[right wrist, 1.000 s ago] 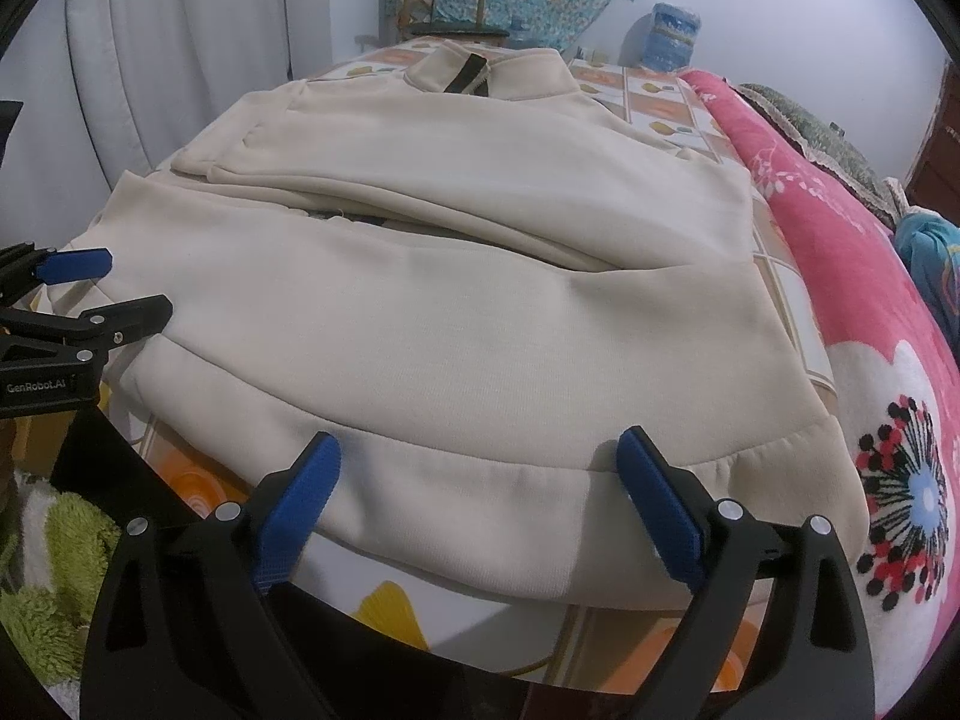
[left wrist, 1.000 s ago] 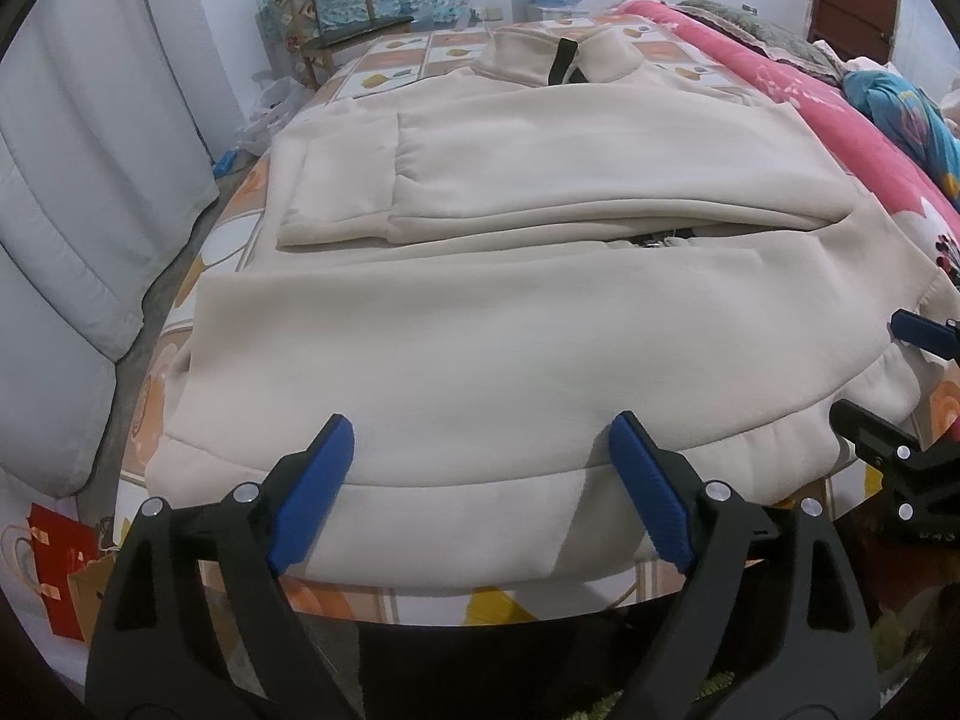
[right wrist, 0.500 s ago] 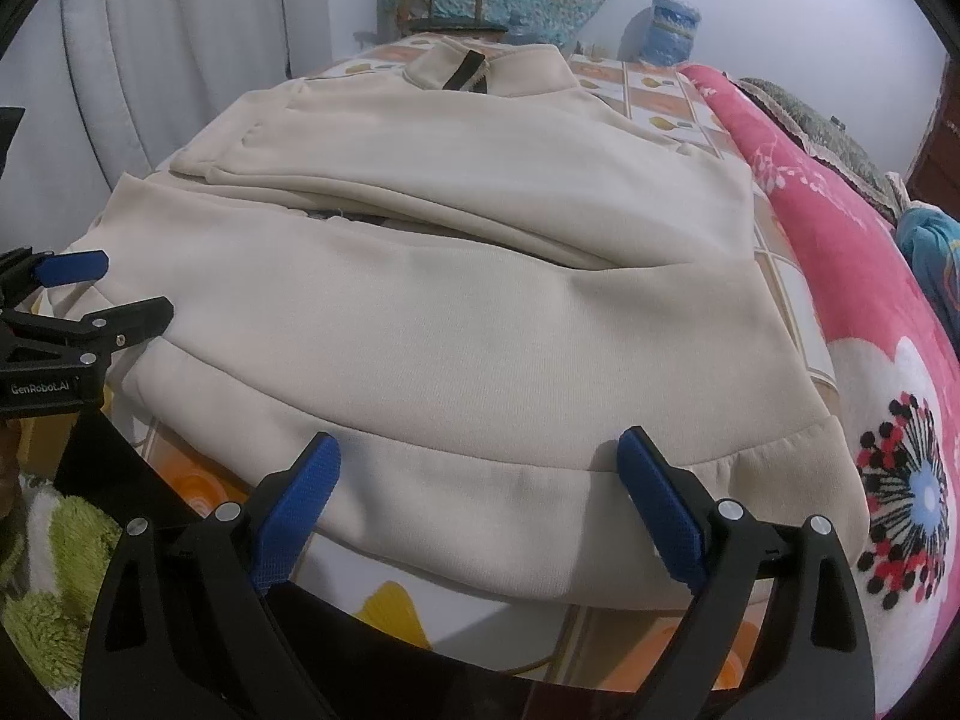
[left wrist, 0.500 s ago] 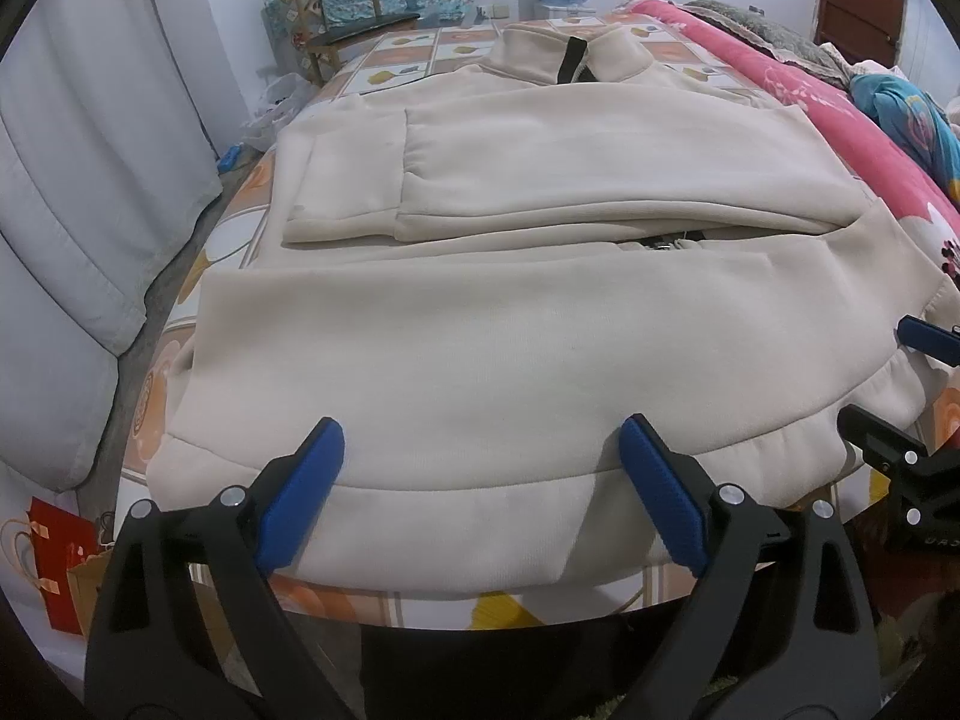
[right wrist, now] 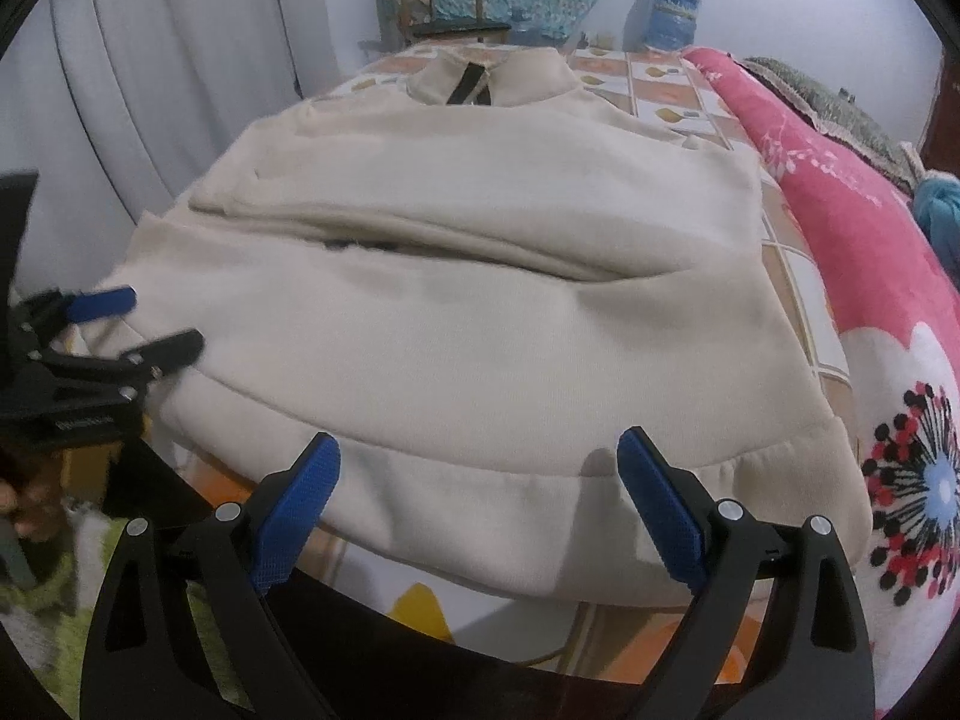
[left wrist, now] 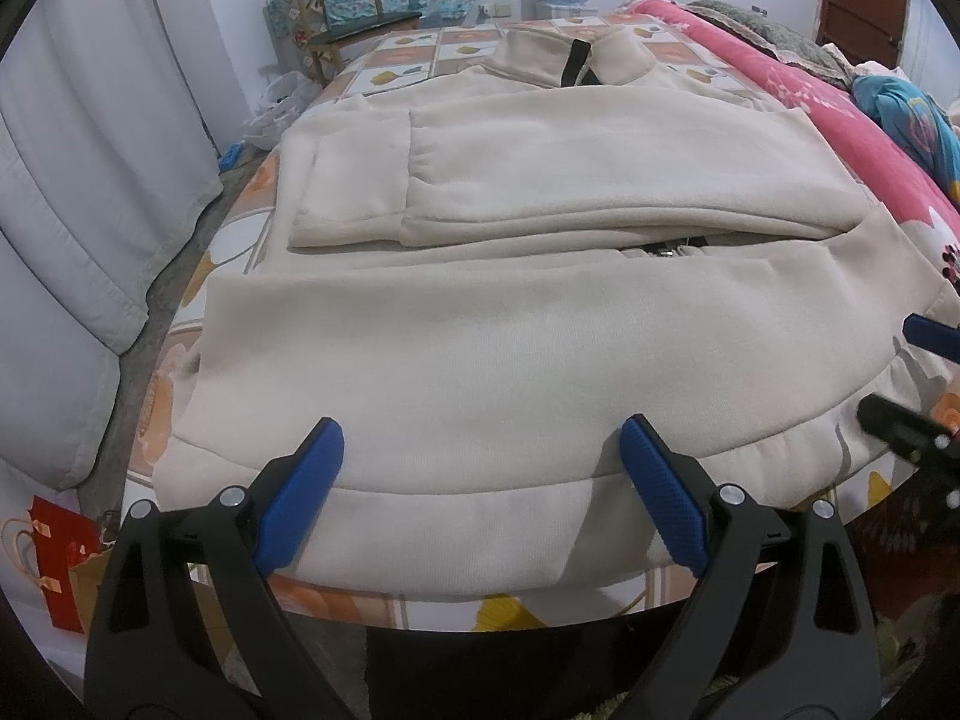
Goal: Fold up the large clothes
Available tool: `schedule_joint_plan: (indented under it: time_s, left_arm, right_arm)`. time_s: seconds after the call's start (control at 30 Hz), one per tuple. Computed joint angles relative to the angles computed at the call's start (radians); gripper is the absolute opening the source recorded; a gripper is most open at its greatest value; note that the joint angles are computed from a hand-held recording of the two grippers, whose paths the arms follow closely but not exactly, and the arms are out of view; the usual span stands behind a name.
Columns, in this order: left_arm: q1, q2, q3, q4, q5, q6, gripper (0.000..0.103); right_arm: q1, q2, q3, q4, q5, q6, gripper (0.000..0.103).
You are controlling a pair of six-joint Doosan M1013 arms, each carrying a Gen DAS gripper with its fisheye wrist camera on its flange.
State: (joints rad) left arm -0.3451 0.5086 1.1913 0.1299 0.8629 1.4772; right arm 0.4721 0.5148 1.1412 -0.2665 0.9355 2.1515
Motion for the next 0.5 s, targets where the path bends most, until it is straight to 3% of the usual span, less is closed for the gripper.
schedule_joint_plan:
  time_s: [0.2,0.37,0.5]
  left_arm:
    - [0.021,-0.008,-0.025,-0.035,-0.03,0.04,0.09]
    - [0.05,0.003,-0.09,-0.083,-0.086,0.124,0.09]
    - [0.098,0.068,-0.24,-0.284,-0.033,0.227,0.09]
  right_arm:
    - [-0.031,-0.007,-0.034,0.097,-0.033,-0.053,0.091]
    - [-0.061,0.022,-0.136,0.117,-0.005,-0.104,0.091]
    - [-0.101,0.053,-0.227,0.209,-0.01,-0.167,0.091]
